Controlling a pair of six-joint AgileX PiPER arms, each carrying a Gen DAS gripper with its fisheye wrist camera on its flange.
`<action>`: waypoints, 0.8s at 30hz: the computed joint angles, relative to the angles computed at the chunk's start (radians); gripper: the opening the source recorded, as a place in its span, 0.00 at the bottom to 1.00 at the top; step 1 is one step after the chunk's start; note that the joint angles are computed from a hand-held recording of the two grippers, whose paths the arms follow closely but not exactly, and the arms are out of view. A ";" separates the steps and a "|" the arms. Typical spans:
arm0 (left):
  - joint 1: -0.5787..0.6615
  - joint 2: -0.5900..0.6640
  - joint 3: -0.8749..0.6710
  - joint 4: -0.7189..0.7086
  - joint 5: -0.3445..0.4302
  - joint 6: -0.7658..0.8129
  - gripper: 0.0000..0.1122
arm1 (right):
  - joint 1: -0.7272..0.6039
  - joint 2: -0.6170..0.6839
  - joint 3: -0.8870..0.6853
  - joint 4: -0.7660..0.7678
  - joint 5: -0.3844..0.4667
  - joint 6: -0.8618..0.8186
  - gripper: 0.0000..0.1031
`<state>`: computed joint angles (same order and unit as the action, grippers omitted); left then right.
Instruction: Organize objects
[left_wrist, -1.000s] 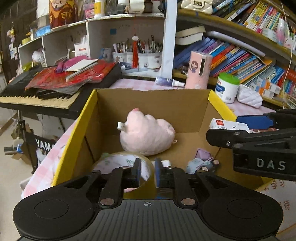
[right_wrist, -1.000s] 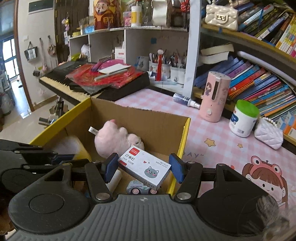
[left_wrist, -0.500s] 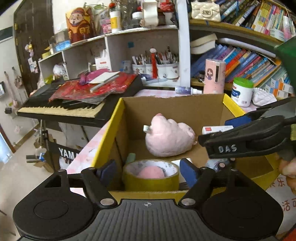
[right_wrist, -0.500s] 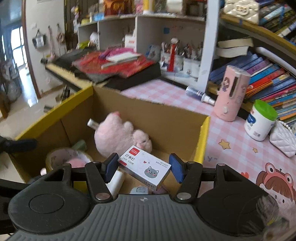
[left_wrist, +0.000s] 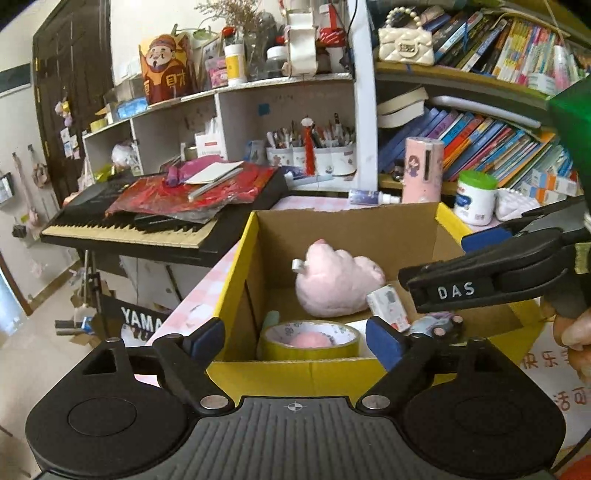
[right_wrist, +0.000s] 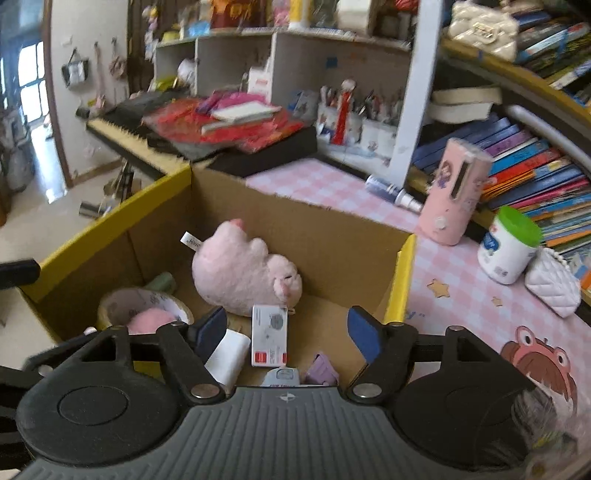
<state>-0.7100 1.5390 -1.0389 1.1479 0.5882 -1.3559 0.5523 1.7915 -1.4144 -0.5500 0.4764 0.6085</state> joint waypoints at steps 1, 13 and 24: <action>-0.006 -0.011 0.010 0.007 -0.003 -0.002 0.76 | 0.010 -0.021 0.024 -0.055 -0.006 0.064 0.73; -0.102 -0.180 0.166 0.080 -0.004 -0.070 0.82 | 0.232 -0.288 0.302 -0.619 0.240 0.834 0.78; -0.288 -0.367 0.340 0.083 0.186 -0.193 0.89 | 0.574 -0.306 0.365 -0.590 0.704 1.045 0.89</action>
<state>-0.9981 1.1721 -0.6990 1.2312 0.7744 -1.5493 1.1261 1.4860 -1.0490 -1.1400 1.1808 1.6536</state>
